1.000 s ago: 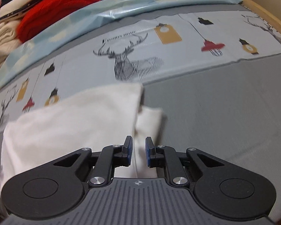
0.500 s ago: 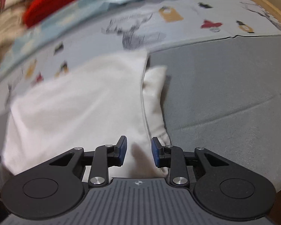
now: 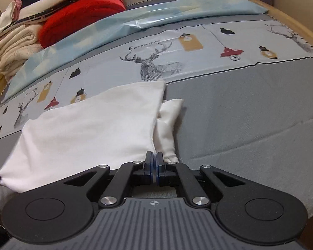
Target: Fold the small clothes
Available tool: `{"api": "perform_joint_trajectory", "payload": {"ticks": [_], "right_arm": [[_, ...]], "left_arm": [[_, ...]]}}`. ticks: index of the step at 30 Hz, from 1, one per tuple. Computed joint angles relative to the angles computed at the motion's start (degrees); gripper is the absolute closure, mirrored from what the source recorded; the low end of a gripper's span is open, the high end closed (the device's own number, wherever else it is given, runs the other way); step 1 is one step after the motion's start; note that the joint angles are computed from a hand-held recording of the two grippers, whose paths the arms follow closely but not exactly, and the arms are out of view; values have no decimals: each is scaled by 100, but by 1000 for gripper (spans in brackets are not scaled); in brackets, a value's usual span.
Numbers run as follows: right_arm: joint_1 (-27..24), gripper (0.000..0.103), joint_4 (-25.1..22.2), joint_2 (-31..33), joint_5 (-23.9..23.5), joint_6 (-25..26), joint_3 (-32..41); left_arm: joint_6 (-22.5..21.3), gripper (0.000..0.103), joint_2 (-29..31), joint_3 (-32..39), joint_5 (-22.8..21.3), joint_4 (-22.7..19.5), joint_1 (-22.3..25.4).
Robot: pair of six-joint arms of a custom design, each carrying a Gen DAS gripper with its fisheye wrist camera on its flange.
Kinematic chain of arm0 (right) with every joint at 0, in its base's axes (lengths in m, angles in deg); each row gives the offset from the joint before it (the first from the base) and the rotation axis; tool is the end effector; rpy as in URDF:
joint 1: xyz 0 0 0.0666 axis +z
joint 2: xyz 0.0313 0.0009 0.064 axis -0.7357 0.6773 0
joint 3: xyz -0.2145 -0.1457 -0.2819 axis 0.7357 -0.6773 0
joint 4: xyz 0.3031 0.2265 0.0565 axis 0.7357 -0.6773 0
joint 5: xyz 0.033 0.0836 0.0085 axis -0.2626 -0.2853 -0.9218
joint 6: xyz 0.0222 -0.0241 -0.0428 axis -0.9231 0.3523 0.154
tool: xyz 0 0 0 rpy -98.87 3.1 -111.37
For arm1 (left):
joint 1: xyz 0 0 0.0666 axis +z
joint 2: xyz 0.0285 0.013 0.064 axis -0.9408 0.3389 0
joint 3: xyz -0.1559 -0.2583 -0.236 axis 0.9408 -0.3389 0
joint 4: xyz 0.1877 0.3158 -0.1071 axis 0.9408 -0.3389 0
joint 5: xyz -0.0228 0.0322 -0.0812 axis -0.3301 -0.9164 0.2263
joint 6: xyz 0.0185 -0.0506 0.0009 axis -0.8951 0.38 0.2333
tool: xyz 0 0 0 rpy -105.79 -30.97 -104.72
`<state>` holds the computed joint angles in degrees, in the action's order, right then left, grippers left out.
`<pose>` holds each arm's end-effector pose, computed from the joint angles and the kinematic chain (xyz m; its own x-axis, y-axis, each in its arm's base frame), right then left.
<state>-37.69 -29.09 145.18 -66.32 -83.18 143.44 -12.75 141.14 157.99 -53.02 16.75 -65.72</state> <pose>0.4994 0.0844 0.4630 -0.8069 0.1662 -0.5668 0.0801 0.9815 0.1737 0.5173 0.0259 0.4021 -0.9355 -0.1655 -0.3121 -0.0282 0.9156 -0.4010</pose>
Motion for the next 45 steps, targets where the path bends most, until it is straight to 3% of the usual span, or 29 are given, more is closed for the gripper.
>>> {"api": "perform_joint_trajectory", "payload": {"ticks": [2, 4, 6, 9, 11, 12, 14, 18, 19, 20, 22, 23, 25, 28, 30, 33, 35, 37, 40, 43, 45], "right_arm": [[10, 102, -587, 228, 120, 80, 186], [51, 103, -1174, 513, 411, 170, 409], [76, 103, -1477, 651, 716, 93, 512], [14, 101, -903, 413, 516, -90, 339], [30, 101, -553, 268, 379, -63, 209], [41, 100, -528, 269, 282, -47, 205], [98, 98, -735, 436, 208, 44, 342], [243, 85, -1101, 771, 371, 350, 551], [264, 85, -1174, 826, 409, 402, 595], [270, 85, -1241, 862, 418, 431, 615], [236, 90, -1301, 869, 346, 469, 600], [231, 99, -1285, 852, 305, 494, 592], [206, 100, -1080, 762, 259, 563, 522], [136, 100, -934, 636, 156, 420, 445], [106, 100, -1322, 799, 250, 345, 576], [144, 99, -1424, 857, 359, 380, 641], [178, 98, -1283, 785, 521, 328, 617], [211, 93, -940, 672, 689, 300, 528], [200, 88, -561, 588, 640, 260, 429], [184, 86, -683, 762, 507, 303, 595], [238, 80, -991, 940, 658, 397, 745]], "left_arm": [[-296, 103, 187, 130, -487, -485, -88], [-388, 103, 343, 247, -688, -828, -91], [-311, 101, 251, 178, -513, -588, -42], [-114, 96, 60, 62, 75, -29, 25], [-14, 92, 73, 100, 82, 24, -37], [10, 80, 132, 164, -20, -8, -103], [20, 67, 250, 264, -228, -58, -217], [-138, 72, 399, 336, -407, -201, -308], [-202, 80, 416, 318, -424, -223, -317], [-310, 101, 431, 315, -424, -270, -320], [-470, 100, 342, 214, -435, -180, -302], [-449, 101, 289, 179, -365, -132, -265], [-345, 101, 221, 109, -162, -124, -142], [-528, 101, 397, 248, -378, -571, -168], [-678, 99, 497, 349, -464, -797, -232], [-307, 93, 411, 362, -342, -386, -174], [151, 80, 342, 330, -178, 31, -68], [504, 77, 393, 401, -95, 202, -17], [811, 72, 562, 598, -49, 210, -43], [1086, 64, 744, 807, 66, 218, -111], [1179, 60, 849, 953, 23, 150, -175]]}}
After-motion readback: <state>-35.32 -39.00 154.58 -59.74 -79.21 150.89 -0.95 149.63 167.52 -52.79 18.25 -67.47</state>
